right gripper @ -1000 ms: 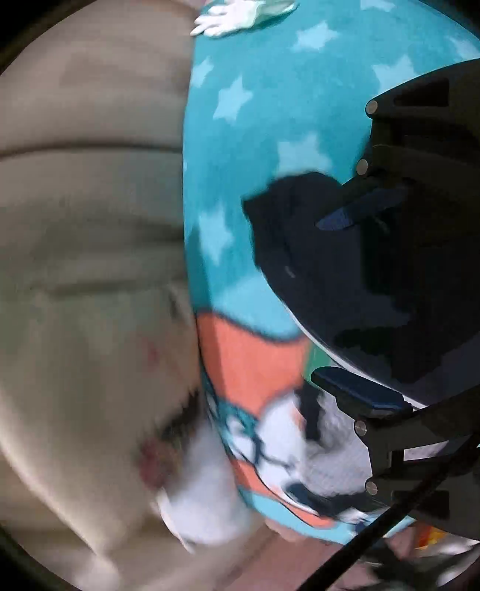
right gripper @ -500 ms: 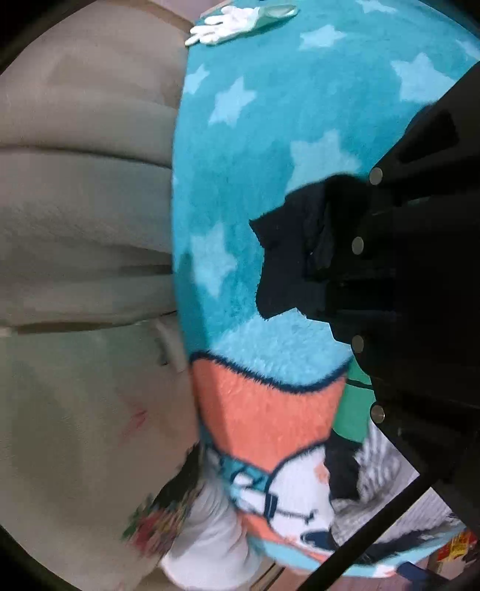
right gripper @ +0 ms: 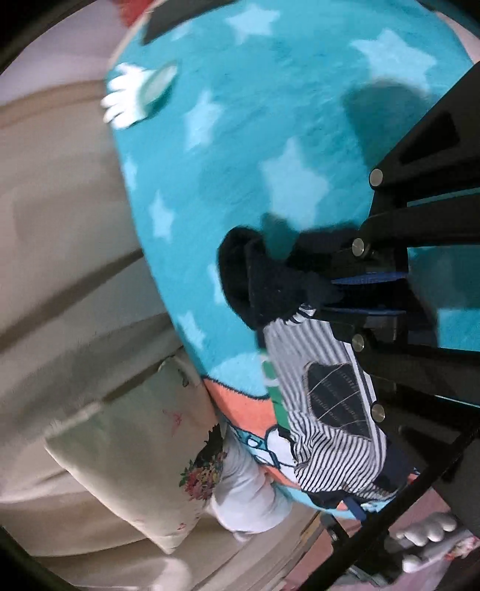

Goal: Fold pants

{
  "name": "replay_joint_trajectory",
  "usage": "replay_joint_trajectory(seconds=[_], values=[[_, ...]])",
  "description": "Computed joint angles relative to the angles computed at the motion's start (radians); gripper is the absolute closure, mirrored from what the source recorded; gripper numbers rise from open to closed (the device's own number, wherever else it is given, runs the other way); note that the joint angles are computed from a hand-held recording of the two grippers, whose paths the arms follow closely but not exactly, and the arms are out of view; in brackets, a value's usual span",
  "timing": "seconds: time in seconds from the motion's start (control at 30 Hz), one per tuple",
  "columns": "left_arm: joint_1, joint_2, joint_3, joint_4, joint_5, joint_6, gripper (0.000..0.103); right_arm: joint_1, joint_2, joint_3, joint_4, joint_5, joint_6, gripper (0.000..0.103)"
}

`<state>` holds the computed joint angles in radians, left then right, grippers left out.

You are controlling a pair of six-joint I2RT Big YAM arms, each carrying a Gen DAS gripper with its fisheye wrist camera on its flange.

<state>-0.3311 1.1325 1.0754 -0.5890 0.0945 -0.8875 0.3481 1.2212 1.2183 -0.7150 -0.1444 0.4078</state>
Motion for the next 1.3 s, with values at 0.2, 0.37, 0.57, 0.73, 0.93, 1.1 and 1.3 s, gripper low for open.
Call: replay_joint_trajectory(seconds=[0.2, 0.37, 0.57, 0.73, 0.93, 1.1, 1.3], values=[[0.007, 0.098, 0.068, -0.047, 0.06, 0.002, 0.1, -0.007, -0.018, -0.05, 0.07, -0.046, -0.005, 0.09], [-0.022, 0.011, 0.026, -0.017, -0.016, 0.007, 0.1, -0.026, -0.037, -0.085, 0.121, -0.112, 0.021, 0.067], [-0.062, -0.083, -0.021, -0.078, -0.122, 0.039, 0.1, -0.06, -0.076, -0.129, 0.183, -0.125, 0.056, 0.046], [-0.046, -0.047, -0.055, -0.117, -0.061, 0.027, 0.099, -0.086, -0.07, -0.135, 0.194, -0.13, 0.091, 0.041], [-0.066, -0.079, -0.09, -0.102, -0.084, 0.062, 0.095, -0.093, -0.059, -0.122, 0.2, -0.179, 0.108, 0.033], [-0.05, -0.092, -0.118, -0.067, -0.054, 0.052, 0.092, -0.081, -0.037, -0.106, 0.194, -0.187, 0.122, 0.025], [-0.06, -0.089, -0.123, -0.044, -0.083, 0.067, 0.091, -0.026, 0.016, -0.067, 0.167, -0.09, 0.092, 0.024]])
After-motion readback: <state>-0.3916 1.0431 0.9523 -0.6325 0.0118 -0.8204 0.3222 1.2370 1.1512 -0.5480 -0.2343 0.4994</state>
